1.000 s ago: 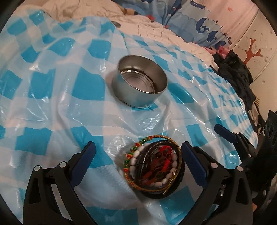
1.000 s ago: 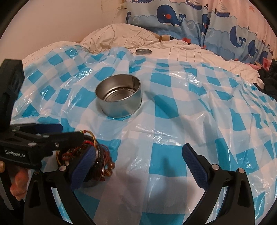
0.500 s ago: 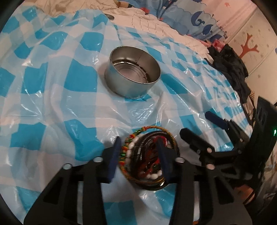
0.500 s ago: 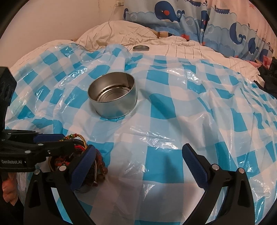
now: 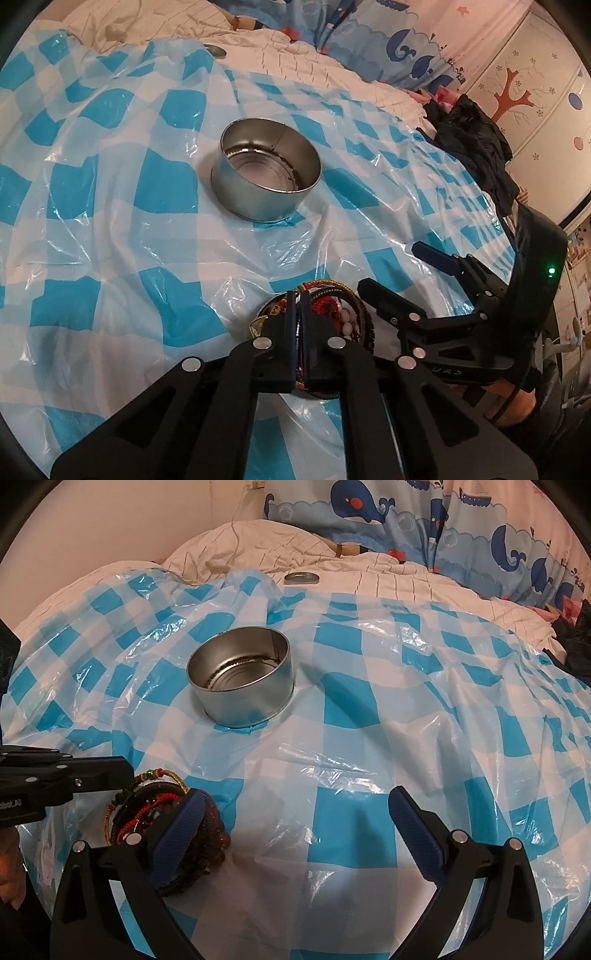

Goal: Organize jewelry
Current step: 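Close the left gripper on the beaded bracelets while the right gripper grasps a black bracelet, then carry both held bracelets over the silver tin and open both grippers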

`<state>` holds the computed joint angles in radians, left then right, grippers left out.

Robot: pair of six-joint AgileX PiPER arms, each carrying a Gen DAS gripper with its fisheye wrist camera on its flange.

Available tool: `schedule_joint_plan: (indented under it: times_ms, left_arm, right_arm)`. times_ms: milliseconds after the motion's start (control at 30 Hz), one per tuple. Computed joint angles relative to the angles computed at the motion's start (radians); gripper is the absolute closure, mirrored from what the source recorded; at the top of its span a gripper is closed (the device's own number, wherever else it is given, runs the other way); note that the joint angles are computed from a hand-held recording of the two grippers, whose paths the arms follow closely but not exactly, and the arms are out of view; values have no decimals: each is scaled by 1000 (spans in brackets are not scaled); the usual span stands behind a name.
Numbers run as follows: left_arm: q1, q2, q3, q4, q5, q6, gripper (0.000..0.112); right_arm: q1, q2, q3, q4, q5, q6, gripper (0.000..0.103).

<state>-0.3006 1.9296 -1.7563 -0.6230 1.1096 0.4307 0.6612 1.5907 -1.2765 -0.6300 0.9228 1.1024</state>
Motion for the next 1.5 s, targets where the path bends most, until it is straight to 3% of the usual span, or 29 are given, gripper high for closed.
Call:
schedule_joint_plan:
  times_ms: [67, 100, 133, 267, 333, 467, 700, 1033, 1067, 1100, 1167, 1267, 1400, 1500]
  left_arm:
    - [-9, 8, -3, 25, -16, -24, 89]
    - [-11, 12, -2, 31, -28, -34, 70]
    - [-11, 10, 7, 28, -45, -36, 63]
    - [-20, 30, -7, 19, -40, -26, 67]
    - [-32, 40, -23, 39, -20, -15, 94]
    - [-42, 14, -4, 71, -46, 0, 107]
    - [40, 2, -18, 17, -51, -12, 107]
    - [105, -19, -17, -58, -66, -17, 107]
    - [108, -22, -14, -58, -69, -15, 107]
    - [111, -24, -14, -59, -69, -14, 107]
    - [113, -28, -9, -60, -70, -12, 107]
    - [112, -27, -11, -56, -71, -13, 107]
    - [112, -29, -7, -56, -75, -9, 107]
    - [111, -31, -5, -56, -78, -9, 107]
  right_arm:
    - [-1, 0, 2, 0, -3, -3, 8]
    - [-3, -1, 5, -1, -7, -2, 8]
    - [-3, -1, 4, 1, -6, -3, 8]
    - [-5, -1, 6, 4, -9, -7, 8]
    - [-6, -1, 5, 4, -9, -7, 8]
    - [-9, -2, 8, 8, -9, -6, 8]
    - [-11, 0, 3, 28, -24, -39, 8]
    - [-17, -14, 33, 89, -170, -95, 9]
    - [-19, -17, 37, 93, -182, -99, 14]
    - [-22, -18, 41, 104, -192, -111, 27]
    - [-37, -5, 29, 160, -191, -170, 43]
    - [-48, 7, 32, 200, -203, -205, 55]
    - [-69, 14, 34, 305, -238, -308, 87]
    - [-45, 12, 25, 269, -229, -298, 93]
